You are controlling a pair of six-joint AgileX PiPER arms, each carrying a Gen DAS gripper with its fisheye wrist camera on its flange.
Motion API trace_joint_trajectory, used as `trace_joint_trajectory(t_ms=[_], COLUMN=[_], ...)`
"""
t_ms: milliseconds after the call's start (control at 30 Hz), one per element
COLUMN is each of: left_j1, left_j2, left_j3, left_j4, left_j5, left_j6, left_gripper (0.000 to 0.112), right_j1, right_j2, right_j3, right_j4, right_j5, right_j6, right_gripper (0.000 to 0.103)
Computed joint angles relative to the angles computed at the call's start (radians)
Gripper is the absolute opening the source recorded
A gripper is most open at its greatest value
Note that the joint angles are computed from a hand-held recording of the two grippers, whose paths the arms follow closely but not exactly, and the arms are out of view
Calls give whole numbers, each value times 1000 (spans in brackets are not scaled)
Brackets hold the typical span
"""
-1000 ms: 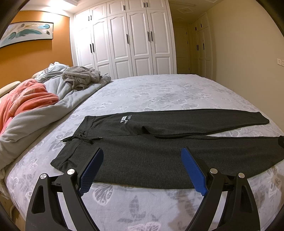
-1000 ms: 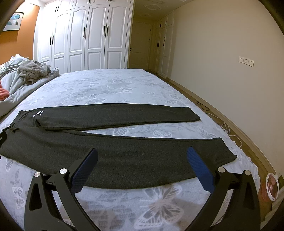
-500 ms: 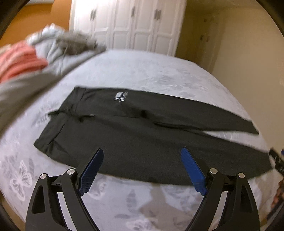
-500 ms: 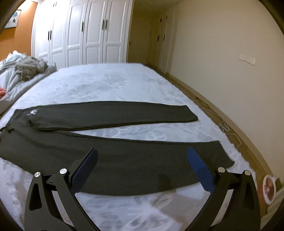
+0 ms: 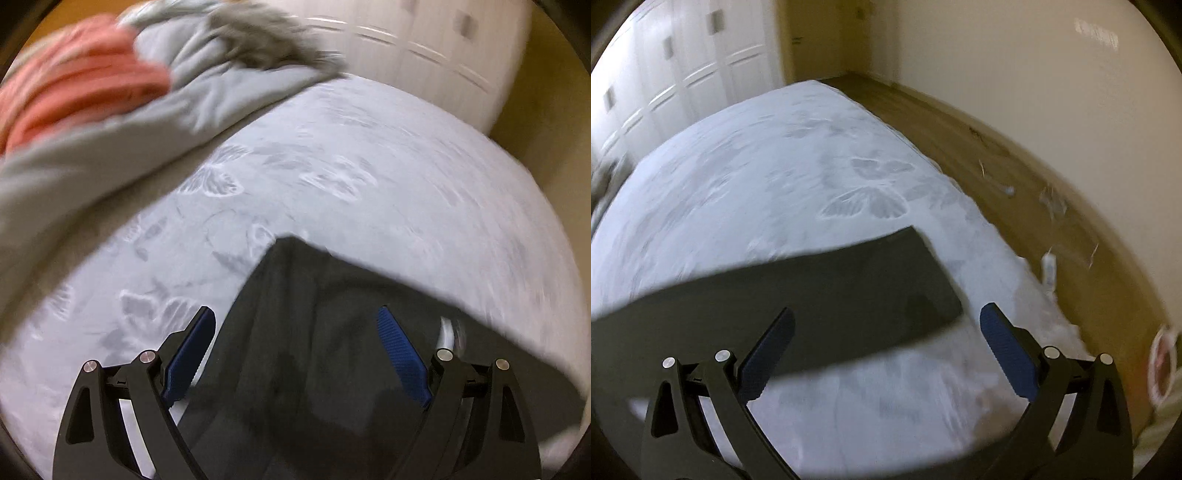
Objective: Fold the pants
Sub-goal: 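Grasp the waistband with the left tool while the right tool grasps the leg hems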
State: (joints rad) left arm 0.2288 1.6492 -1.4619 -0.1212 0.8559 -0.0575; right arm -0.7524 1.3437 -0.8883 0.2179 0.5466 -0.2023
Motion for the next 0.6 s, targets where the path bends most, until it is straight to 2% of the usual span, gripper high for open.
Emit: trace_joint_trajectory(t_ms=[133, 200, 233, 267, 300, 333, 367, 400, 433, 500, 533, 600], left_j1=[-14, -42, -56, -85, -103, -132, -162, -170, -166, -112, -76, -30], left_j2=[213, 307, 339, 340, 336, 340, 343, 341, 331, 281, 218, 134], left_j3=[-179, -260, -276, -260, -245, -245, -245, -247, -248, -216, -172, -131], left_j4=[-45, -21, -1, 58, 94, 148, 230, 272, 274, 158, 75, -40], left_j5=[33, 73, 71, 29, -7, -10, -9, -1, 13, -18, -43, -44], left_j6=[-18, -64, -95, -145, -155, -176, -214, -225, -231, -160, -97, 13], left_gripper=[87, 87, 86, 87, 86, 74, 60, 22, 12, 8, 8, 7], right_j1=[41, 74, 80, 83, 81, 72, 67, 56, 35, -4, -29, -102], right_j2=[225, 310, 344, 368, 361, 352, 334, 311, 303, 229, 164, 70], right_j3=[-138, -183, -207, -207, -176, -151, -126, -111, -124, -81, -58, -24], right_j4=[-61, -195, -232, -229, -200, -145, -60, 40, 140, 326, 404, 552], right_j5=[-37, -49, -44, -57, -108, -156, -186, -187, -149, -144, -123, -47], right_j6=[134, 288, 337, 345, 314, 242, 142, 42, -52, -252, -352, -540], right_gripper=[98, 98, 98, 98, 97, 91, 62, 45, 6, 6, 6, 6])
